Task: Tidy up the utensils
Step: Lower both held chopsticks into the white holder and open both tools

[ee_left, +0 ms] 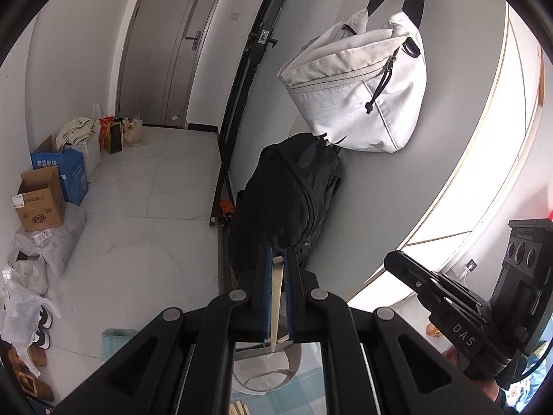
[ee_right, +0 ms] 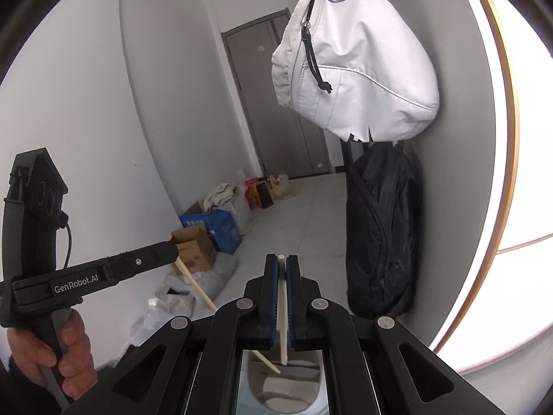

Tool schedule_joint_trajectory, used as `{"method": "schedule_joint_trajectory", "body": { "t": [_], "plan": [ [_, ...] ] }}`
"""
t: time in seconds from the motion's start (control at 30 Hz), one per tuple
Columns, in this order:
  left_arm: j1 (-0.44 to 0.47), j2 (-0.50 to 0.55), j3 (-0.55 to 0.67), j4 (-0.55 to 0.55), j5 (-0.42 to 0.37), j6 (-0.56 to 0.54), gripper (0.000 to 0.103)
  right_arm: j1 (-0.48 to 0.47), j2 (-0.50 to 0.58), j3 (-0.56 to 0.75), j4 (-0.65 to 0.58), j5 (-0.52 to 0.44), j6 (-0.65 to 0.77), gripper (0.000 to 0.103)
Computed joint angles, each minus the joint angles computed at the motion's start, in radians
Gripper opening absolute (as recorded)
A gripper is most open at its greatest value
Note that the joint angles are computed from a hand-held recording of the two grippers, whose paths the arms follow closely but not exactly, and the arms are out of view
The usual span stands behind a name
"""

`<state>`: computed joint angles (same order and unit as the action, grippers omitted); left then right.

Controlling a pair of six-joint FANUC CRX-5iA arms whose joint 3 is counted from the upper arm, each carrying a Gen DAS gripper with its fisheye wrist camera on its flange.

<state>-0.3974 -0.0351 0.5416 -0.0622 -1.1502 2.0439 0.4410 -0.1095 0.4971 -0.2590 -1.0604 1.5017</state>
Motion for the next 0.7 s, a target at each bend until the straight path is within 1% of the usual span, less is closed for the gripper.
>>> {"method": "schedule_joint_trajectory", "body": {
  "t": [0.07,0.13,0.23,0.3,0.37,0.4,0.47,0.5,0.57,0.63,0.67,0.7],
  "plan": [
    [-0.005,0.02,0.032,-0.023,-0.014,-0.003,0.003,0.003,0.017,0.014,0.011,0.003,0.009,0.004],
    [-0.011,0.024,0.035,-0.042,-0.005,-0.008,0.003,0.01,0.03,0.022,0.025,0.006,0.016,0.004],
    [-0.022,0.042,0.045,-0.072,-0.015,-0.024,0.003,0.023,0.046,0.016,0.047,0.017,0.029,0.004],
    [-0.012,0.043,0.023,-0.05,-0.001,-0.046,0.003,0.024,0.055,0.007,0.046,0.023,0.032,0.004],
    [-0.012,0.05,0.011,-0.049,-0.009,-0.053,0.003,0.014,0.065,0.001,0.031,0.02,0.033,0.004],
    [0.0,0.048,-0.009,-0.021,-0.001,-0.064,0.003,0.007,0.072,-0.002,0.015,0.011,0.033,0.004],
    [0.027,0.055,-0.028,0.038,-0.011,-0.087,0.003,-0.013,0.084,-0.002,-0.026,-0.009,0.035,0.004],
    [0.043,0.046,-0.06,0.075,0.002,-0.1,0.003,-0.027,0.089,0.002,-0.054,-0.02,0.04,0.004],
    [0.063,0.038,-0.095,0.13,0.017,-0.127,0.003,-0.071,0.104,0.018,-0.149,-0.057,0.058,0.006],
    [0.09,0.041,-0.114,0.202,0.007,-0.153,0.003,-0.11,0.12,0.033,-0.217,-0.095,0.049,0.008],
    [0.105,0.041,-0.128,0.246,0.002,-0.159,0.004,-0.134,0.128,0.042,-0.262,-0.113,0.051,0.009],
    [0.124,0.036,-0.148,0.292,0.0,-0.164,0.01,-0.165,0.137,0.053,-0.318,-0.136,0.051,0.009]
  ]
}}
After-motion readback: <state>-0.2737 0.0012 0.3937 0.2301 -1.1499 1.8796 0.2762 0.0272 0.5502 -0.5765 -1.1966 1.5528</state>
